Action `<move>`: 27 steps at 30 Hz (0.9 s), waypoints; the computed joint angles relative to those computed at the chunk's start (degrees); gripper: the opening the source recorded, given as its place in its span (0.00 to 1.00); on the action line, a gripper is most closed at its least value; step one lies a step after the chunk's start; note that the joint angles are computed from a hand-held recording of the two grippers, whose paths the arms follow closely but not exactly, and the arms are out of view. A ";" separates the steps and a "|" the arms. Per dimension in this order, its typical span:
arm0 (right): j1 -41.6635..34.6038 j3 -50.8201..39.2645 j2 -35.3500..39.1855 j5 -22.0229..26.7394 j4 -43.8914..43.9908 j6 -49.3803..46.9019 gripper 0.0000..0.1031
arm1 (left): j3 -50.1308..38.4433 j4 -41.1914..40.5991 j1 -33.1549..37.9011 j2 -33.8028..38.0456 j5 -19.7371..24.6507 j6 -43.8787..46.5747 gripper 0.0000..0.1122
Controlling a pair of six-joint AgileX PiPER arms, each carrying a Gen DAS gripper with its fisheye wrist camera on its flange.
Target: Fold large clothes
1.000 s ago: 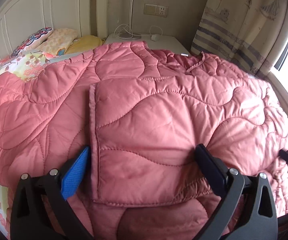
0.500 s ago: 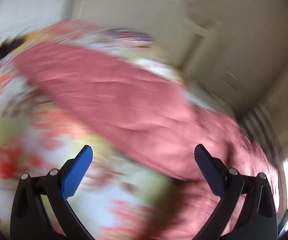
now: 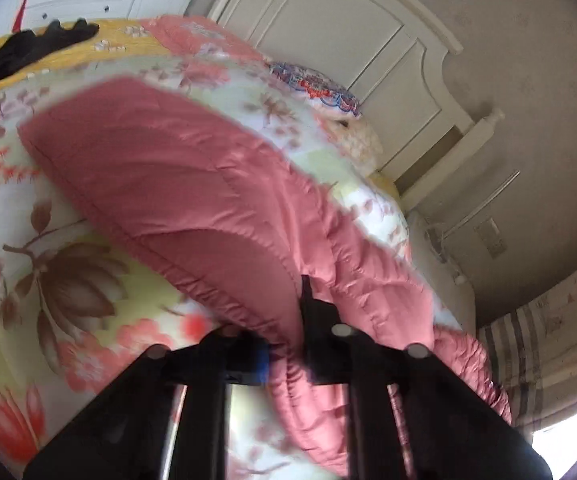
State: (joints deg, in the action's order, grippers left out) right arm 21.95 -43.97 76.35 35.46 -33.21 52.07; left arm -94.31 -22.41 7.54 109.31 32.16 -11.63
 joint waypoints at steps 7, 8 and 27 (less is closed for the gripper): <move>0.16 0.07 -0.10 0.10 -0.22 0.33 0.95 | 2.56 -4.79 -16.66 -11.89 -8.27 13.46 0.09; 0.21 0.09 -0.13 0.11 -0.37 0.50 0.95 | 0.51 -5.97 -19.62 -11.50 -6.35 16.01 0.09; -1.12 0.29 -0.18 -1.45 1.39 -0.31 0.96 | 16.53 25.10 -32.69 -13.57 -11.25 1.26 0.90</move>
State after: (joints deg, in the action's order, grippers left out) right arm 20.82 -43.68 76.17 34.01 -31.82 51.76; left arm -77.78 2.69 -25.15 95.74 20.90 -10.37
